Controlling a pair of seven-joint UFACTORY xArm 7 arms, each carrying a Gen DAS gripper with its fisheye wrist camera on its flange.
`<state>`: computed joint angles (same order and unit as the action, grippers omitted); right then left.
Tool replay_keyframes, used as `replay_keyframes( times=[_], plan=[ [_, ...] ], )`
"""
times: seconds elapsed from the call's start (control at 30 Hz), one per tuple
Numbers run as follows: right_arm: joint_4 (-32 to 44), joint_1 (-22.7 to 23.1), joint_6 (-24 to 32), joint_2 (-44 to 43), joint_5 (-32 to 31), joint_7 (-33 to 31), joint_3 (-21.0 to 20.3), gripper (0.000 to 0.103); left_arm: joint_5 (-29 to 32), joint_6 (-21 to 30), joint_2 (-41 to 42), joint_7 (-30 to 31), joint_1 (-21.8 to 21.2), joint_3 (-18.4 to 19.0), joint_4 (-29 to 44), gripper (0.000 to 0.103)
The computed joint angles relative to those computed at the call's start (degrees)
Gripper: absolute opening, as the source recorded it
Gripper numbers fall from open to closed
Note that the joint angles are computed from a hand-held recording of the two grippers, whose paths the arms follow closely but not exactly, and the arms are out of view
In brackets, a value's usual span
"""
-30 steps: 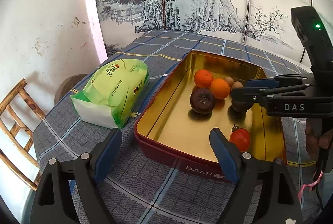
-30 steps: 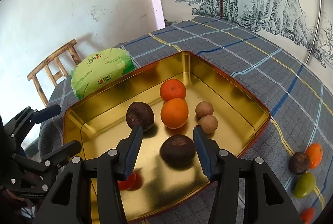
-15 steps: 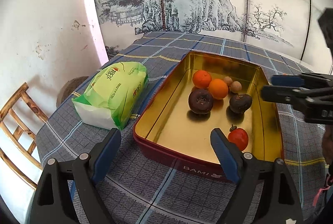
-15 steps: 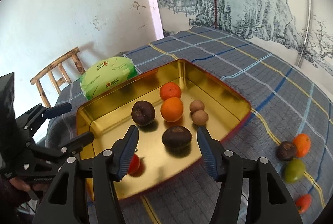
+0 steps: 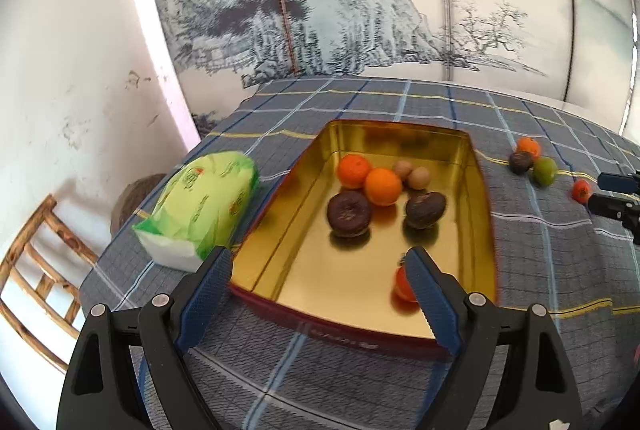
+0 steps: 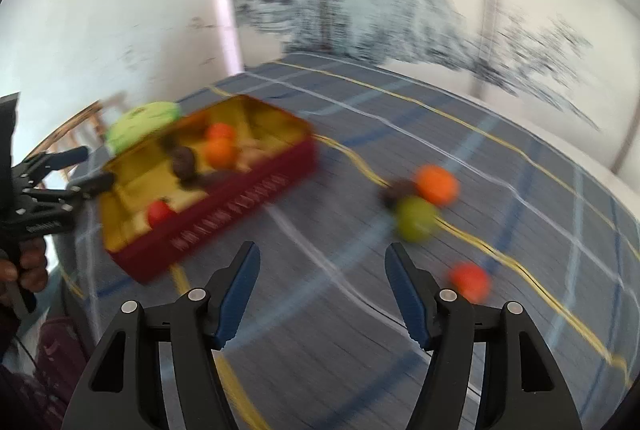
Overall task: Organize fruits
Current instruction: 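Move both grippers back toward the remaining fruits, then grasp the green lime with the left gripper while the right gripper grasps a red tomato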
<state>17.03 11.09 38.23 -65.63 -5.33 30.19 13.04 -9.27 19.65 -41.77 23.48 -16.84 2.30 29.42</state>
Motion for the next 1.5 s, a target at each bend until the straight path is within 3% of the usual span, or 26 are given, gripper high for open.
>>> replay_keyframes(
  times=[0.23,0.43,0.57,0.73,0.97,1.1,1.37,1.43,1.5],
  plan=[
    [-6.5,-6.1,12.2,-19.1,-1.2,-1.4,-6.0,0.066,-1.5,3.8,-1.4,3.4,-6.1,-0.1,1.7,0.086],
    [-9.3,-12.5,19.4,-29.6,-1.9,-4.8,-10.2,0.066,-7.5,9.8,1.7,7.8,-14.0,-0.1,7.2,0.084],
    [-11.3,-16.3,22.6,-35.6,-1.3,-7.4,-13.8,0.066,-13.9,15.3,8.1,9.8,-18.0,-0.9,13.8,0.072],
    [-12.9,-20.0,24.9,-41.4,0.2,-10.4,-17.0,0.066,-19.8,19.5,17.5,7.3,-17.4,-5.2,21.6,0.066],
    [-13.7,-20.6,25.1,-43.9,3.0,-12.8,-16.7,0.068,-20.4,19.0,27.9,2.4,-14.3,-11.1,28.2,0.057],
    [-14.3,-22.0,25.2,-46.0,3.9,-13.5,-18.8,0.069,-20.0,20.4,32.7,-1.2,-13.0,-12.8,31.5,0.05],
    [-14.9,-23.0,24.8,-47.0,6.0,-15.3,-20.4,0.072,-16.2,18.9,37.5,-7.2,-12.3,-15.5,34.1,0.05],
    [-15.0,-23.4,24.7,-47.3,6.5,-15.8,-21.1,0.073,-14.9,18.2,38.3,-8.7,-12.3,-15.9,34.4,0.047],
    [-15.2,-24.0,24.8,-47.8,6.9,-16.3,-21.9,0.073,-13.4,18.4,39.4,-10.7,-12.2,-16.1,35.1,0.038]
  ],
)
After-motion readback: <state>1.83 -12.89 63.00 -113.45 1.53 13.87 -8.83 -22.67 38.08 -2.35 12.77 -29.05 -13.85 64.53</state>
